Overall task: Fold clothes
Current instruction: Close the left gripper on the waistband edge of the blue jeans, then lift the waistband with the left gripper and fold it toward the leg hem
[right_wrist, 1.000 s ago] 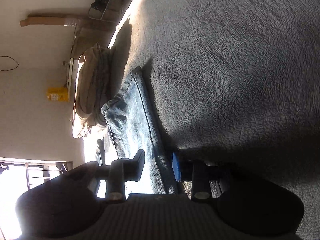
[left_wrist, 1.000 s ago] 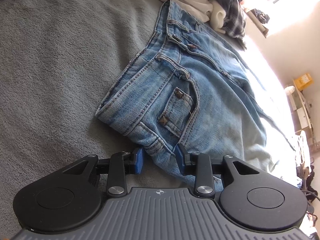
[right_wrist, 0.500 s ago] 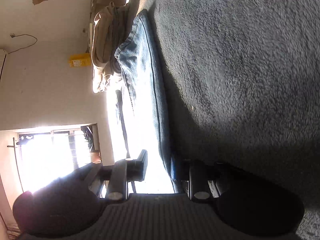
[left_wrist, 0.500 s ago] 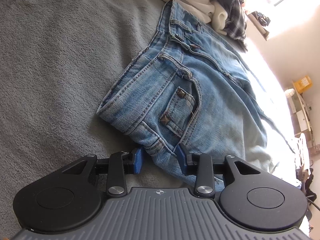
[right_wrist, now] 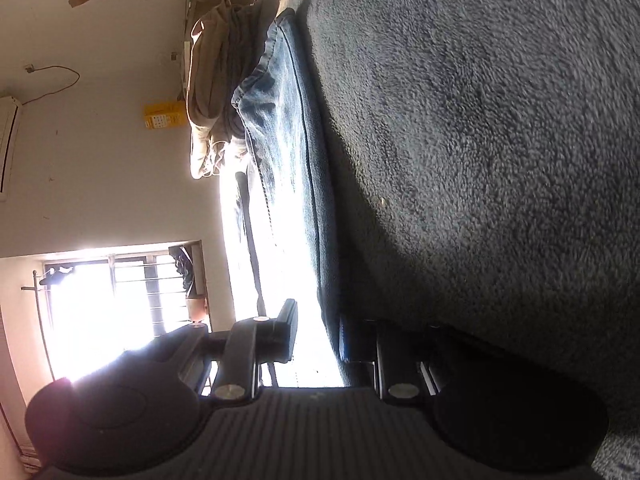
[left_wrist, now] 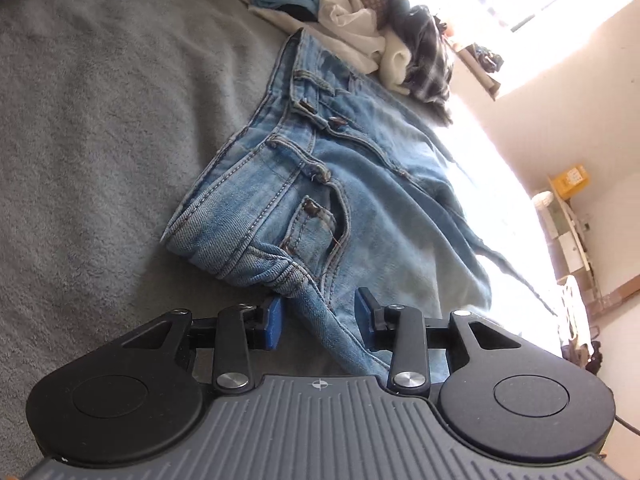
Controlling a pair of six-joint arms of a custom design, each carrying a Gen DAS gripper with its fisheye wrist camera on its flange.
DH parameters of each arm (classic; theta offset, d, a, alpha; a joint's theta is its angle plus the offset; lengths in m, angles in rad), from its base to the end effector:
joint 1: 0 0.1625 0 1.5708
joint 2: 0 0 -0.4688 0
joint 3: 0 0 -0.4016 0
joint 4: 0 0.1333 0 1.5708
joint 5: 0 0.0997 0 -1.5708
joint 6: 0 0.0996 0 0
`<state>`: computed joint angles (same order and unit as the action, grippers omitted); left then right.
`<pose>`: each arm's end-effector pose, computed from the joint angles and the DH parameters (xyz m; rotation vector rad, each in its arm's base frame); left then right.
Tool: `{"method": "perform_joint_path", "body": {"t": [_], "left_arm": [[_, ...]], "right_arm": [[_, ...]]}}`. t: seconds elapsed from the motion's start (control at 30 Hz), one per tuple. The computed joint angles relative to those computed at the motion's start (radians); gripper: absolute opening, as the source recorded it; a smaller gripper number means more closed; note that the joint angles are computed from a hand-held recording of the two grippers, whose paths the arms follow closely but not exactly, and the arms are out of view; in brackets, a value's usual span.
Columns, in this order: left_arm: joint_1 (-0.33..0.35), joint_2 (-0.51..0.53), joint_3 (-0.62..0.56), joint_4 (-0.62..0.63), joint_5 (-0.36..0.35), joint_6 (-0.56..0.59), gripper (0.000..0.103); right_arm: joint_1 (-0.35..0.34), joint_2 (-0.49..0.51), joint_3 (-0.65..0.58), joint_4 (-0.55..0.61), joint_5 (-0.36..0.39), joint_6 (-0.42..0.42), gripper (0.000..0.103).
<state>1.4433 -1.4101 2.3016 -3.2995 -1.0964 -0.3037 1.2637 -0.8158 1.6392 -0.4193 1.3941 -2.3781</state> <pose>0.1189 -0.4789 0.3275 -0.5049 2.5529 -1.2583 -0.0513 -0.6606 0.0791 1.0710 2.0728 -1.4506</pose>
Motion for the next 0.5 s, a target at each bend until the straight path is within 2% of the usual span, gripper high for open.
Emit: {"method": "perform_joint_path", "body": {"t": [0.1,0.17,0.33,0.4,0.5], "left_arm": [[0.037,0.002,-0.03,0.106,-0.043,-0.075,0.038],[0.048,0.011,-0.028,0.072,-0.066,-0.084,0.038],[0.033,0.024,-0.033,0.028,-0.044,-0.041,0.037],[0.03,0.029,-0.041,0.052,-0.016,-0.061,0.031],[0.035,0.035,-0.041,0.027,-0.022,-0.075,0.021]], "right_arm": [[-0.001,-0.002,0.005,-0.006,-0.004,-0.004,0.021],[-0.001,-0.001,0.005,-0.008,-0.005,-0.008,0.021],[0.007,0.002,-0.005,0.01,0.008,-0.048,0.021],[0.017,0.004,-0.023,0.044,0.036,-0.085,0.016],[0.043,0.004,-0.042,0.082,0.111,-0.147,0.009]]}}
